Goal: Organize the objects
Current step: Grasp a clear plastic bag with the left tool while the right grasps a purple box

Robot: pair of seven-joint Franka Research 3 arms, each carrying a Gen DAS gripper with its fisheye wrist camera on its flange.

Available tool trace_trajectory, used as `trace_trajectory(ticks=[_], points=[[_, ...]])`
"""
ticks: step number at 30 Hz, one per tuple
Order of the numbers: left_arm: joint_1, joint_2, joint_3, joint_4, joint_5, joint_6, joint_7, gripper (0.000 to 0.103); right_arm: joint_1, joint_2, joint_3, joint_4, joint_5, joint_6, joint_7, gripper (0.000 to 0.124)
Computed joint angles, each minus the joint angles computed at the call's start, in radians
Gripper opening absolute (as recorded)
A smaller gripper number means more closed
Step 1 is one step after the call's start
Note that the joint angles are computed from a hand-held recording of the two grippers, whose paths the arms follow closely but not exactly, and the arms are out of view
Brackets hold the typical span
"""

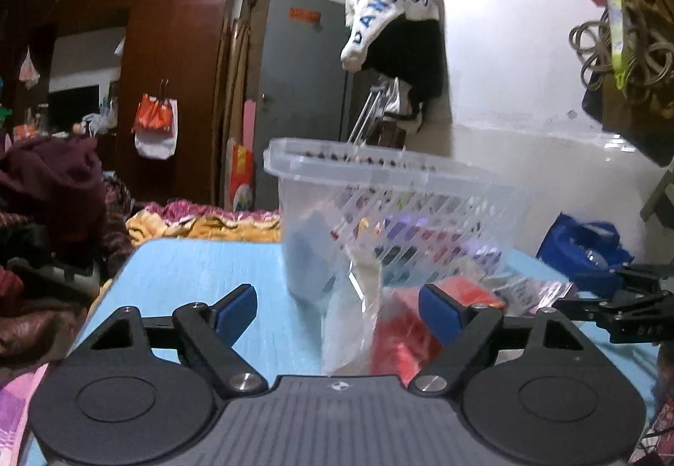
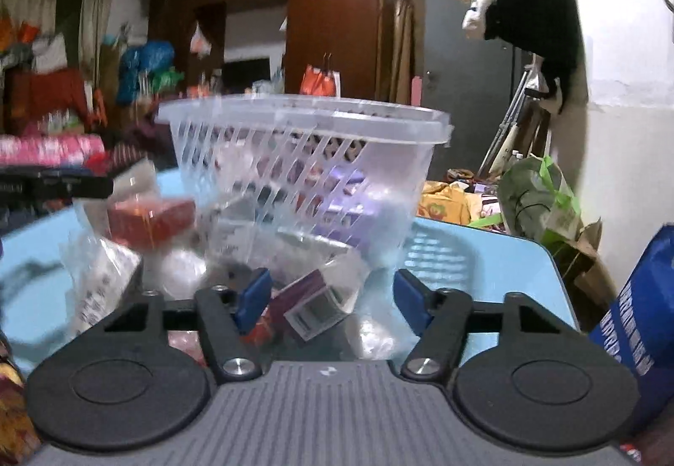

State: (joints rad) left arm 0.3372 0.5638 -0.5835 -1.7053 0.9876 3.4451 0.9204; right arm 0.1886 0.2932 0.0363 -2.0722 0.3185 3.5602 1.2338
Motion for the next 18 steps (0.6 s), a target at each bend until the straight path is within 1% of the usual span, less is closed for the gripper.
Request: trace_trajectory(ticks=[1,2,4,6,7,9,11,12,13,14,15,16,17,18], points=[[-0.011,-0.003,0.009,-0.002,-0.002,-0.011,0.004,0.087,0.052,0.002,-0.037,0.007,0.058,-0.008,-0.054,0.061],[-0.020,-0.003,0.016,-0.001,-0.008,-0.023,0.014,0.087,0.069,0.005,-0.047,0.007,0.074,-0.006,-0.075,0.060],[-0.015,0.005,-0.004,0.005,-0.021,-0.058,0.042,0.087,0.117,0.009,-0.078,0.014,0.134,-0.004,-0.140,0.056],[0.000,0.009,-0.028,-0.001,-0.035,-0.076,0.068,0.087,0.128,0.016,-0.080,0.013,0.167,0.018,-0.174,0.055],[0.012,0.012,-0.044,-0.003,-0.040,-0.083,0.084,0.087,0.130,0.020,-0.077,0.012,0.182,0.028,-0.184,0.054],[0.010,0.007,-0.048,-0.009,-0.056,-0.103,0.117,0.087,0.081,0.021,-0.043,0.013,0.150,0.025,-0.150,0.053],[-0.016,-0.002,-0.022,-0.013,-0.082,-0.104,0.141,0.086,0.054,0.018,-0.021,0.006,0.124,0.025,-0.121,0.052],[-0.019,-0.004,-0.021,-0.015,-0.093,-0.111,0.154,0.084,0.055,0.020,-0.023,0.007,0.126,0.025,-0.119,0.051],[-0.024,-0.005,-0.020,-0.013,-0.105,-0.124,0.167,0.078,0.065,0.020,-0.030,0.009,0.138,0.025,-0.127,0.048],[-0.022,-0.003,-0.029,-0.012,-0.116,-0.139,0.183,0.066,0.079,0.022,-0.041,0.014,0.158,0.023,-0.141,0.046],[0.009,0.010,-0.073,-0.011,-0.121,-0.160,0.209,0.061,0.096,0.024,-0.055,0.018,0.184,0.024,-0.160,0.045],[0.052,0.031,-0.129,-0.014,-0.128,-0.166,0.242,0.053,0.108,0.026,-0.064,0.023,0.206,0.023,-0.175,0.043],[0.071,0.038,-0.151,-0.020,-0.137,-0.160,0.257,0.042,0.111,0.027,-0.065,0.025,0.216,0.023,-0.182,0.042],[0.078,0.041,-0.157,-0.025,-0.149,-0.151,0.266,0.039,0.101,0.026,-0.056,0.023,0.211,0.026,-0.175,0.041]])
